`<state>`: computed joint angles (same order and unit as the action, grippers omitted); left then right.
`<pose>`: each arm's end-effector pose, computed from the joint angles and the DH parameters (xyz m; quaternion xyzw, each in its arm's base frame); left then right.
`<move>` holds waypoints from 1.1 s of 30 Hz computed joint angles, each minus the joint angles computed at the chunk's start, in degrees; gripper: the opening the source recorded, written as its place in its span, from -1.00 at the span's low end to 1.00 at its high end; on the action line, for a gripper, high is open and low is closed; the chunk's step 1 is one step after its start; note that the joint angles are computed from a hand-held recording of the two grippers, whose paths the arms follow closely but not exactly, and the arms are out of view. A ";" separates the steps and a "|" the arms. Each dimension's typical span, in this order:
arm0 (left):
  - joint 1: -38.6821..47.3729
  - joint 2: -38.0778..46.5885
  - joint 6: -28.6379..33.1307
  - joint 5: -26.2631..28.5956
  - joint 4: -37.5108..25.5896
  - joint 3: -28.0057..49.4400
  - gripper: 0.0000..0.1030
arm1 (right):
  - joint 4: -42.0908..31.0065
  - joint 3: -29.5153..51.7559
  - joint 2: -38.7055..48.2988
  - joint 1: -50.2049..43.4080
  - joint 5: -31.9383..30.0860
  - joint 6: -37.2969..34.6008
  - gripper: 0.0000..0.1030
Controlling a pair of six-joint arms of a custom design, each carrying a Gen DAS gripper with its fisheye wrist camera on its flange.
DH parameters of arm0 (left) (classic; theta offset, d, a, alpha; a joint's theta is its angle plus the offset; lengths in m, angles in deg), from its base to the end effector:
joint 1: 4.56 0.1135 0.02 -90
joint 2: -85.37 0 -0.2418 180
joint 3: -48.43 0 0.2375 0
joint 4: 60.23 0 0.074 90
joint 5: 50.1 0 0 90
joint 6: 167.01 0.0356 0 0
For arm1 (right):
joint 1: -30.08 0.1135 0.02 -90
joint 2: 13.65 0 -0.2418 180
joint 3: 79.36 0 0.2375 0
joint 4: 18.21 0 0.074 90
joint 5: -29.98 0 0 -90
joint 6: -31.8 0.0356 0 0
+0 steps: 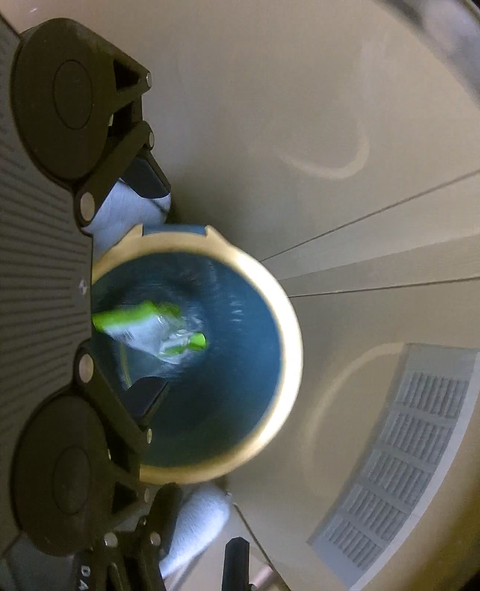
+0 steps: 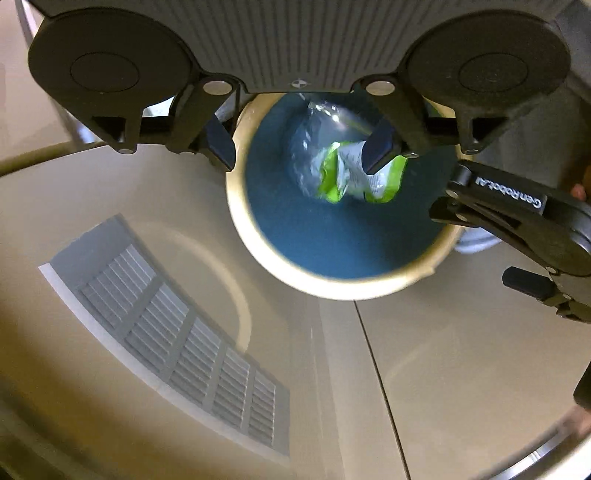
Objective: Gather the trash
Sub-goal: 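Open both tools to drop the pouch and bag into the bin, then raise both tools back up toward the remaining trash on the mat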
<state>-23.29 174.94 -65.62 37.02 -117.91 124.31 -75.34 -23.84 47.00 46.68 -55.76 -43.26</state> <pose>0.2695 -0.0895 0.1953 0.2524 0.9537 0.0144 0.1631 0.1819 0.0515 0.2061 -0.0051 0.9702 0.0304 0.2403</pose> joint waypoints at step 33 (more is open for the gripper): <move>8.71 -22.21 -0.58 8.52 -11.51 11.91 0.99 | -15.18 9.83 -24.08 13.06 15.71 10.57 0.72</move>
<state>-14.59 152.73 -66.20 45.54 -129.42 136.22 -90.53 -14.01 22.92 59.74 -40.05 -32.69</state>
